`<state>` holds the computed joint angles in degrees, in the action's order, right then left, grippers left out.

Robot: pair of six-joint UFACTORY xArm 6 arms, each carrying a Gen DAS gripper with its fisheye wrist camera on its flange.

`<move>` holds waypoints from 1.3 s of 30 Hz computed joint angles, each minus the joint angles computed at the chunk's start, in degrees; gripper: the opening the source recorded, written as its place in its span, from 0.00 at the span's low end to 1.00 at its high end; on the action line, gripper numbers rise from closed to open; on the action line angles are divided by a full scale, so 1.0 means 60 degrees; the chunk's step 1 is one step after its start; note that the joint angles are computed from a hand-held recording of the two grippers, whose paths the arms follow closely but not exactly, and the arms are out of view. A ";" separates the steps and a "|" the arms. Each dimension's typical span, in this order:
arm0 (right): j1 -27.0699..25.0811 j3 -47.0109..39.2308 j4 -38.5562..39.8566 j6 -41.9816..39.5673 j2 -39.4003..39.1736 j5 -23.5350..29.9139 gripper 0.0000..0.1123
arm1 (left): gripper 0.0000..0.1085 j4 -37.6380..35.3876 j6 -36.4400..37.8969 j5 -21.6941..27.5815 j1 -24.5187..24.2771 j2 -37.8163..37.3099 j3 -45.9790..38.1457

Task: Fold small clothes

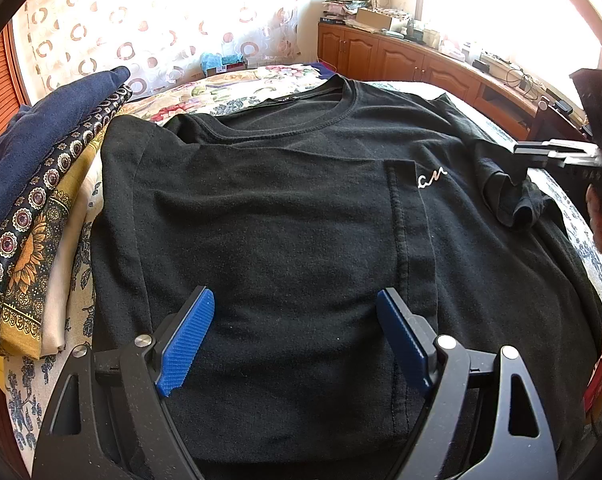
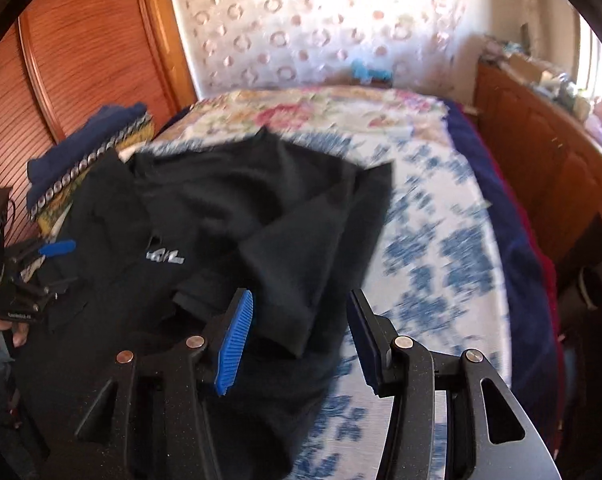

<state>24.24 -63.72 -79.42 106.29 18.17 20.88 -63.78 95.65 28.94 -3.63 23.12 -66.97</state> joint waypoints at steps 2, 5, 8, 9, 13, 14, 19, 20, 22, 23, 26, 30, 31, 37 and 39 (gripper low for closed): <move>0.0047 -0.0355 0.0725 -0.0841 0.0411 -0.0006 0.42 | 0.77 -0.0014 -0.0001 0.0008 0.0005 -0.0002 -0.0003; 0.0055 -0.0785 0.1135 -0.1684 0.0784 0.0154 0.08 | 0.77 -0.0295 0.0150 0.0101 0.0083 -0.0033 -0.0037; 0.0076 -0.1303 0.0747 -0.1753 0.0889 0.0204 0.06 | 0.77 -0.1336 0.0821 0.0412 0.0348 -0.0273 0.0014; 0.0080 -0.1573 0.0575 -0.1774 0.0977 0.0156 0.06 | 0.77 -0.1551 0.0918 0.0527 0.0455 -0.0386 0.0030; 0.0073 -0.3242 0.1303 -0.3326 0.1872 0.0002 0.06 | 0.77 -0.2033 0.1163 0.0683 0.0704 -0.0642 -0.0003; 0.0068 -0.3730 0.1616 -0.3800 0.2174 -0.0049 0.06 | 0.77 -0.2061 0.1114 0.0770 0.0776 -0.0665 -0.0052; 0.0060 -0.5459 0.2798 -0.5196 0.3297 0.0184 0.56 | 0.77 -0.2028 0.1081 0.0697 0.0867 -0.0682 -0.0208; 0.0052 -0.5529 0.2679 -0.5056 0.3355 0.0263 0.56 | 0.77 -0.2039 0.1120 0.0711 0.0886 -0.0660 -0.0269; 0.0067 -0.5350 0.2385 -0.4690 0.3277 0.0526 0.56 | 0.77 -0.1988 0.1109 0.0830 0.0951 -0.0565 -0.0431; 0.0126 -0.4939 0.2042 -0.4216 0.3056 0.0654 0.56 | 0.77 -0.1909 0.1015 0.0870 0.0970 -0.0493 -0.0544; 0.0186 -0.4217 0.2093 -0.3964 0.2661 0.1269 0.56 | 0.77 -0.1509 0.0538 0.0884 0.0955 -0.0162 -0.0987; 0.0038 -0.3908 0.2544 -0.3973 0.2637 0.1892 0.56 | 0.71 -0.0574 -0.0373 0.0933 0.0894 0.0494 -0.1848; -0.0021 -0.3926 0.2592 -0.3949 0.2663 0.1964 0.56 | 0.67 -0.0219 -0.0767 0.1008 0.0884 0.0704 -0.2136; -0.0364 -0.4104 0.2653 -0.3627 0.2946 0.1671 0.63 | 0.58 0.1374 -0.2603 0.0925 0.0666 0.1830 -0.3643; -0.0445 -0.4067 0.2765 -0.3508 0.2934 0.1503 0.68 | 0.58 0.1913 -0.3210 0.0657 0.0536 0.2180 -0.4050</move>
<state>21.57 -88.12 -62.83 85.24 35.78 29.90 -52.30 76.39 32.88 -0.42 36.20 -91.27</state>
